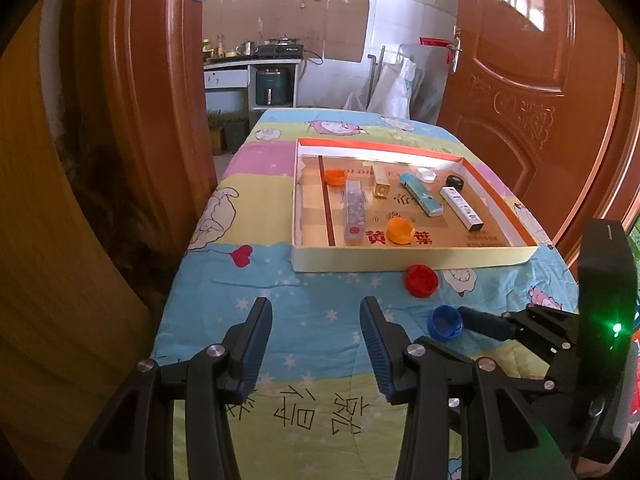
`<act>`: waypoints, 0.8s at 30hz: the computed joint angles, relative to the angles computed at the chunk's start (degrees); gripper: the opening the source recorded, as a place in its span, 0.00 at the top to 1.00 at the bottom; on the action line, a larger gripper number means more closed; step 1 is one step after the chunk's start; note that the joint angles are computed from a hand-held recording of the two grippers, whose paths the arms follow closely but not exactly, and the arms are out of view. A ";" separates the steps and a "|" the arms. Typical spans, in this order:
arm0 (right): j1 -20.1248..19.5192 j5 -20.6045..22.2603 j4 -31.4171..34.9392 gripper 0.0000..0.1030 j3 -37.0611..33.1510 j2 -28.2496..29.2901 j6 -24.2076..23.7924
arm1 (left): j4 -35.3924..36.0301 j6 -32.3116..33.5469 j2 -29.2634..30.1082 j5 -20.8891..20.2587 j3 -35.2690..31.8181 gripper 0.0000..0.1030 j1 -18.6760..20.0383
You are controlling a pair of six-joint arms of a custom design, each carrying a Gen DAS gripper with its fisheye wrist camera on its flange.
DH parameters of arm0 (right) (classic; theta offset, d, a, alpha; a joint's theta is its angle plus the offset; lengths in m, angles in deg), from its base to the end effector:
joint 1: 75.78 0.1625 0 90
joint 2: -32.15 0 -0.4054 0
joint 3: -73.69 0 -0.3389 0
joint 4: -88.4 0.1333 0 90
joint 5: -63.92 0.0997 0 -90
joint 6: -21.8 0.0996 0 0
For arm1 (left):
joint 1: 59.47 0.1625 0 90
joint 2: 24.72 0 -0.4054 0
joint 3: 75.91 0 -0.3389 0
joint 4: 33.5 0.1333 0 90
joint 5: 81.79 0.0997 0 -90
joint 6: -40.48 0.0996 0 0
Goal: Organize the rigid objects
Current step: 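Grasp the red cap with the left gripper while the right grasps the blue cap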
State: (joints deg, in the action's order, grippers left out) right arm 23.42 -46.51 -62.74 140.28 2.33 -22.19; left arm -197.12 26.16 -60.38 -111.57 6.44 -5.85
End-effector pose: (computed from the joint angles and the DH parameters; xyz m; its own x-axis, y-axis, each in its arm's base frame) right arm 0.2176 -0.7271 0.1173 -0.5810 -0.6300 0.5153 -0.7632 0.6416 -0.0760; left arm -0.2223 -0.6723 0.1533 -0.7442 -0.1987 -0.6378 0.3558 0.6901 -0.6302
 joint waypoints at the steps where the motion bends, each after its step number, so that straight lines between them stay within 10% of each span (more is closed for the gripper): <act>1: 0.24 -1.05 -1.42 0.71 0.19 0.40 -1.11 | 0.06 0.04 0.09 -0.29 -0.13 0.56 0.12; 14: -2.83 -0.49 -6.49 0.71 5.03 -5.21 0.69 | 11.18 0.89 7.45 -9.47 -13.24 0.56 1.73; 24: -6.02 3.29 -4.26 0.70 5.35 -8.02 3.71 | 20.02 0.80 14.63 -8.74 -25.04 0.56 2.44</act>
State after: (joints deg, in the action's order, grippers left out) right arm 17.40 -43.22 -67.00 145.62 -5.69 -18.47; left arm -177.10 26.96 -45.75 -120.31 -18.60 -3.41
